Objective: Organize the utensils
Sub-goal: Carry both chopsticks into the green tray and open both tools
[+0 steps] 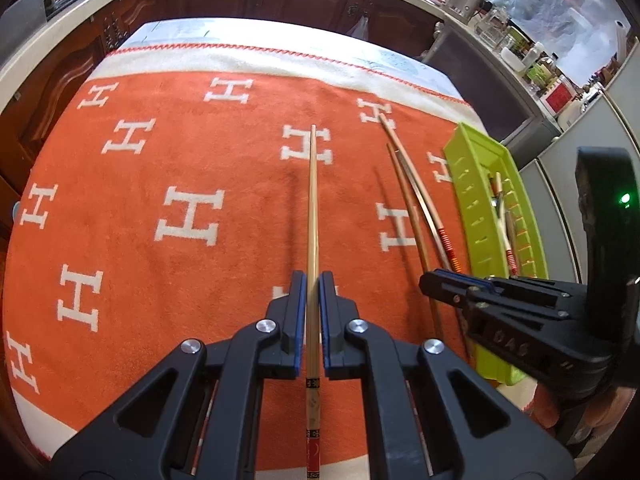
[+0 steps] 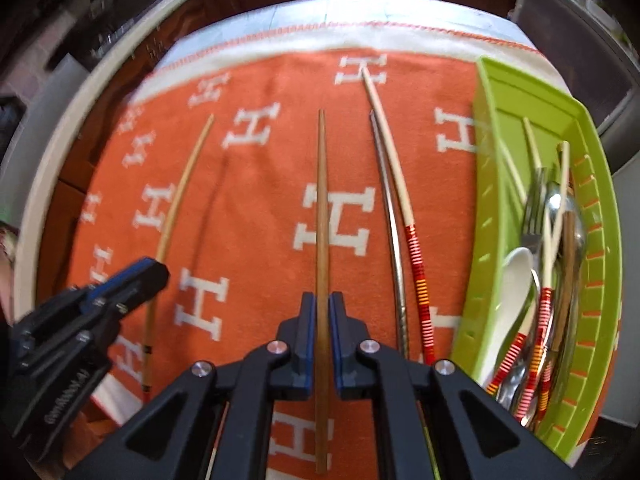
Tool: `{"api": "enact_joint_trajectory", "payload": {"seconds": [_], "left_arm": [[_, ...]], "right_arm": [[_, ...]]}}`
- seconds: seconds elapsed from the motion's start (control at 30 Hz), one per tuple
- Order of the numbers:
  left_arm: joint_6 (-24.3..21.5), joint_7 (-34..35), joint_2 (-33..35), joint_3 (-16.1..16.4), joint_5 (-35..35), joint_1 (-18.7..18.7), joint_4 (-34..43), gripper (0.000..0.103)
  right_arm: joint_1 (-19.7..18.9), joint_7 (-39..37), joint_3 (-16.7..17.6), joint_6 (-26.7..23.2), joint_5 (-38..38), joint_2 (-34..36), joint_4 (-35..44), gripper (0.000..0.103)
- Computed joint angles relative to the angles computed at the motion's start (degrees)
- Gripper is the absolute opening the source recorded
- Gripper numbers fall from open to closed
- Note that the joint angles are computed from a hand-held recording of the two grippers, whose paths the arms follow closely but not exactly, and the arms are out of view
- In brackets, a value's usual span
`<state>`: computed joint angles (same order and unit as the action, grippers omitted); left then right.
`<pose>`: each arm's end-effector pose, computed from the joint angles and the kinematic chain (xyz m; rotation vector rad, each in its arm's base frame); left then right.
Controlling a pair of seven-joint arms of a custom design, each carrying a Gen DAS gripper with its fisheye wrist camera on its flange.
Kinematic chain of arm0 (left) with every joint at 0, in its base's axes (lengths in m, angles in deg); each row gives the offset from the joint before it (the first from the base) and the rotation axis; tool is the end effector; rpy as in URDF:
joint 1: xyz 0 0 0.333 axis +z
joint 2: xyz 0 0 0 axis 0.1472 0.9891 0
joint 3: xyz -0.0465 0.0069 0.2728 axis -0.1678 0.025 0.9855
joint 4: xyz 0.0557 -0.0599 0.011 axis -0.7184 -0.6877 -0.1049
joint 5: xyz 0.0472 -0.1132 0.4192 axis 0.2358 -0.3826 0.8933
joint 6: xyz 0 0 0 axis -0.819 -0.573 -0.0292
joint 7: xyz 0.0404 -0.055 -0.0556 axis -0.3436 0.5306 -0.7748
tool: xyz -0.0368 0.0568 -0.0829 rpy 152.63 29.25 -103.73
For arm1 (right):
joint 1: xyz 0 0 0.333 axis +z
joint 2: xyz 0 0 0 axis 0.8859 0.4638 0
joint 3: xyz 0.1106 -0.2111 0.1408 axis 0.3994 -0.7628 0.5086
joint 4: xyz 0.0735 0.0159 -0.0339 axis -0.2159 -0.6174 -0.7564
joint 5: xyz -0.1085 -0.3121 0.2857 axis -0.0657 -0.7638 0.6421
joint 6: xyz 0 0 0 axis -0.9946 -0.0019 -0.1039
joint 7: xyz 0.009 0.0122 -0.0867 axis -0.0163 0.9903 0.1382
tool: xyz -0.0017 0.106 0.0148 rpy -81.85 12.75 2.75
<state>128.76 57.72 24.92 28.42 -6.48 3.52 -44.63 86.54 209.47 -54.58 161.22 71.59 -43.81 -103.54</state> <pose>0.6834 -0.1807 0.5749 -1.7401 2.4552 -0.7804 0.6109 0.3532 0.5857 -1.6285 2.2267 -0.0369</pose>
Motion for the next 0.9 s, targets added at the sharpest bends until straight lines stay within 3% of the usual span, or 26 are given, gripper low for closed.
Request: {"api": "enact_joint_trajectory", "payload": {"seconds": [0.27,0.47,0.6,0.8,0.9], "left_arm": [[-3.5,0.9,0.4,-1.8,-4.0,-1.1,4.3,0.004],[-8.9,-0.2,4.8,-3.9,-5.4,-4.5,13.2,0.004],[-11.0,-2.4,8.9,-4.9,-3.8,-8.1,19.6,0.004],[-15.3,-8.4,19.6,-4.9,0.6,-13.7,34.0,0.004],[-15.6,-9.6,22.2,-4.7,1.9,-14.9,36.2,0.004]], "right_arm": [[-2.0,4.8,-0.5,11.0,-1.4,-17.0,-18.4,0.006],[-4.4,10.6,-0.5,9.4,-7.0,-26.4,-27.4,0.007],[-5.6,11.7,-1.0,9.5,-6.5,-30.9,-33.1,0.007],[-6.4,10.7,-1.6,10.8,-5.1,-31.9,-36.3,0.007],[-6.8,10.0,-1.6,10.3,-4.9,-30.8,-35.8,0.007]]}}
